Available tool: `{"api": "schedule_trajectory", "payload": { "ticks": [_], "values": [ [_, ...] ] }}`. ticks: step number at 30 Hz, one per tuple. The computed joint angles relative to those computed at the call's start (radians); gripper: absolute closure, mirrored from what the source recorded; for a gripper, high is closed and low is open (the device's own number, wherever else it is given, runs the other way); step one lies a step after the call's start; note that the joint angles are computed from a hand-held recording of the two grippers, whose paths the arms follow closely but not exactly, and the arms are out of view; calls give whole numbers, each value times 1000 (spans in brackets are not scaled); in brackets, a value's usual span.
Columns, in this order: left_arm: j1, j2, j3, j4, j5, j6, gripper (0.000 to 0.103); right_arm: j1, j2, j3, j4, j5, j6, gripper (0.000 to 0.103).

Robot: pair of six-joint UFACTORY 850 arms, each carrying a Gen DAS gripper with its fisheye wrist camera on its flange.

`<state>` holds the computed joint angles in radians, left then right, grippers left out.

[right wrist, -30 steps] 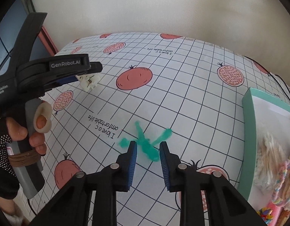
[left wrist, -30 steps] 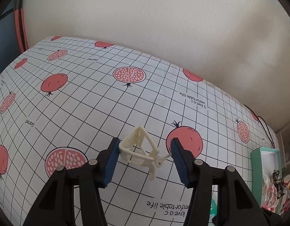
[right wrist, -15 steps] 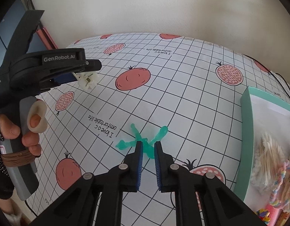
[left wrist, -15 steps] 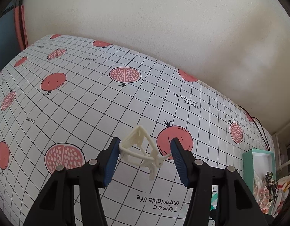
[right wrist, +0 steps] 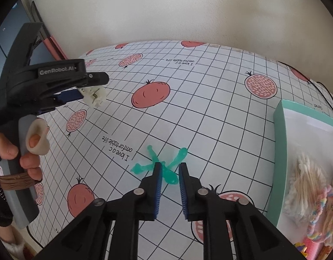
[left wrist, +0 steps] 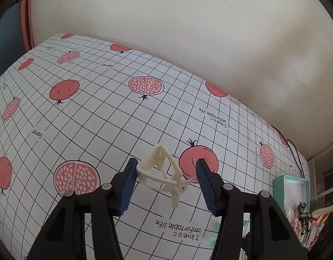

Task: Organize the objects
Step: 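Grasp the white chair piece with the left gripper while the right grasps the green toy, then carry the white chair piece and green toy over the tray with both grippers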

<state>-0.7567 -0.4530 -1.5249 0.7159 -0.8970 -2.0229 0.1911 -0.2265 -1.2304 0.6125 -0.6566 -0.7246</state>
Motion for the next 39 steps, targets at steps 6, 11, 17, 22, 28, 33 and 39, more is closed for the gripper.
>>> {"api": "schedule_trajectory", "payload": {
  "ticks": [6, 11, 17, 22, 28, 33, 39],
  "values": [
    [2, 7, -5, -35, 1, 12, 46, -6, -8, -1, 47, -10, -8, 52],
    [-1, 21, 0, -29, 9, -3, 46, 13, -10, 2, 37, 1, 4, 38],
    [-5, 32, -1, -18, 4, -9, 46, 47, -19, 7, -33, 29, 58, 36],
    [-6, 37, 1, -20, 2, -9, 46, 79, -14, 16, -129, 87, 129, 36],
    [-6, 42, 8, -21, 6, -15, 46, 117, -3, 31, -301, 150, 269, 49],
    [-6, 42, 7, -20, 6, -15, 46, 113, -2, 33, -293, 152, 253, 50],
    [-8, 37, -1, -18, 6, -11, 46, 103, 4, 30, -269, 138, 241, 51]
  ]
}}
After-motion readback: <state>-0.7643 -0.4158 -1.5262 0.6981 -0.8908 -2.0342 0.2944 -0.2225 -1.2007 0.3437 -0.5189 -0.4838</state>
